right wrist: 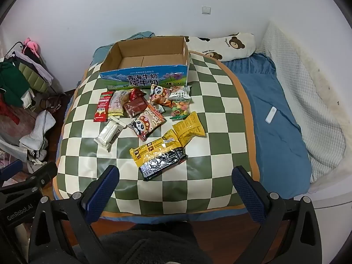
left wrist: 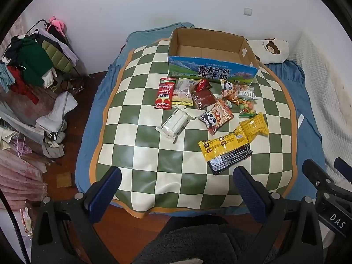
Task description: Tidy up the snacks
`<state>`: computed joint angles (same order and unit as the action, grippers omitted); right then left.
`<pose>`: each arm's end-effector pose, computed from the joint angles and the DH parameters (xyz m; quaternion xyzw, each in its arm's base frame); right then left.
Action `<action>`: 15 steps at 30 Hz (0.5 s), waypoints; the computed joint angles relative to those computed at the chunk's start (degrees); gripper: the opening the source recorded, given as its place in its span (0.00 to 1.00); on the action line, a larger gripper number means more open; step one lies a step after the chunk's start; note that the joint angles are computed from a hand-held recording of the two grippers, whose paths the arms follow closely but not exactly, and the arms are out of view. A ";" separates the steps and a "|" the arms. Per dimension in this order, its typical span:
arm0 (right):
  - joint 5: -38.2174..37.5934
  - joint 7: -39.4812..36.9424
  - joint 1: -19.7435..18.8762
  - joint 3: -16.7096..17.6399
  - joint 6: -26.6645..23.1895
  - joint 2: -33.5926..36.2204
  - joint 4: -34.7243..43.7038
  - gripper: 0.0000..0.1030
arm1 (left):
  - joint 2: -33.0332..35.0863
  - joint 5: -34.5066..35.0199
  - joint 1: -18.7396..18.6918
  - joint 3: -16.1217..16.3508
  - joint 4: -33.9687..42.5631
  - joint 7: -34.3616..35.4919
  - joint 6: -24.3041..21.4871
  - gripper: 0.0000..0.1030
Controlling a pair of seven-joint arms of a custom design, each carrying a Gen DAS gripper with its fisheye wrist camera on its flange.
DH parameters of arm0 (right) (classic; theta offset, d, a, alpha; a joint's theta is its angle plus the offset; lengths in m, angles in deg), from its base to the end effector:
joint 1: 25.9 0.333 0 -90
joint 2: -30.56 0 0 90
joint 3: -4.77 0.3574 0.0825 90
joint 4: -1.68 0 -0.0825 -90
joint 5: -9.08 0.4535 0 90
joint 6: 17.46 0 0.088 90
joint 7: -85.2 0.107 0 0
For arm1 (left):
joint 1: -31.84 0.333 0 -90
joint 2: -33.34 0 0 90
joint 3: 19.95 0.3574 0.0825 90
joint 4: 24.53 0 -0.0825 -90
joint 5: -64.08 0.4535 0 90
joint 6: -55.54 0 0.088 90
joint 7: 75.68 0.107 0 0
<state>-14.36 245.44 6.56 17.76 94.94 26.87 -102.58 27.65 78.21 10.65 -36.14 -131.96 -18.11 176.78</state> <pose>0.4577 0.4332 0.6108 -0.5732 0.7879 -0.1746 0.1420 0.5012 -0.3776 0.6129 -0.6256 0.7516 -0.1404 0.1550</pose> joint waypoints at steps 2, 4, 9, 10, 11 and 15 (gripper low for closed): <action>-0.09 0.08 0.00 -0.01 0.43 -0.29 -0.31 1.00 | 0.04 -0.09 0.00 0.00 0.08 0.08 -0.16 1.00; -0.04 -0.01 0.00 -0.01 0.29 -0.45 -0.36 1.00 | 0.12 -0.12 0.02 0.01 0.13 0.01 -0.14 1.00; -0.25 0.20 0.09 0.08 0.18 -0.59 -0.59 1.00 | -0.03 -0.28 0.01 0.04 -0.06 0.11 0.17 1.00; -0.53 0.08 0.07 0.12 -0.29 -0.25 0.18 1.00 | -0.02 -0.19 0.01 0.02 -0.06 0.12 0.19 1.00; -0.44 0.03 0.07 0.08 -0.20 -0.36 0.02 1.00 | -0.04 -0.34 0.01 0.05 -0.08 0.14 0.20 1.00; -0.55 0.55 0.12 0.22 0.31 -0.49 -0.82 1.00 | -0.02 -0.26 0.02 0.02 -0.17 0.19 0.18 1.00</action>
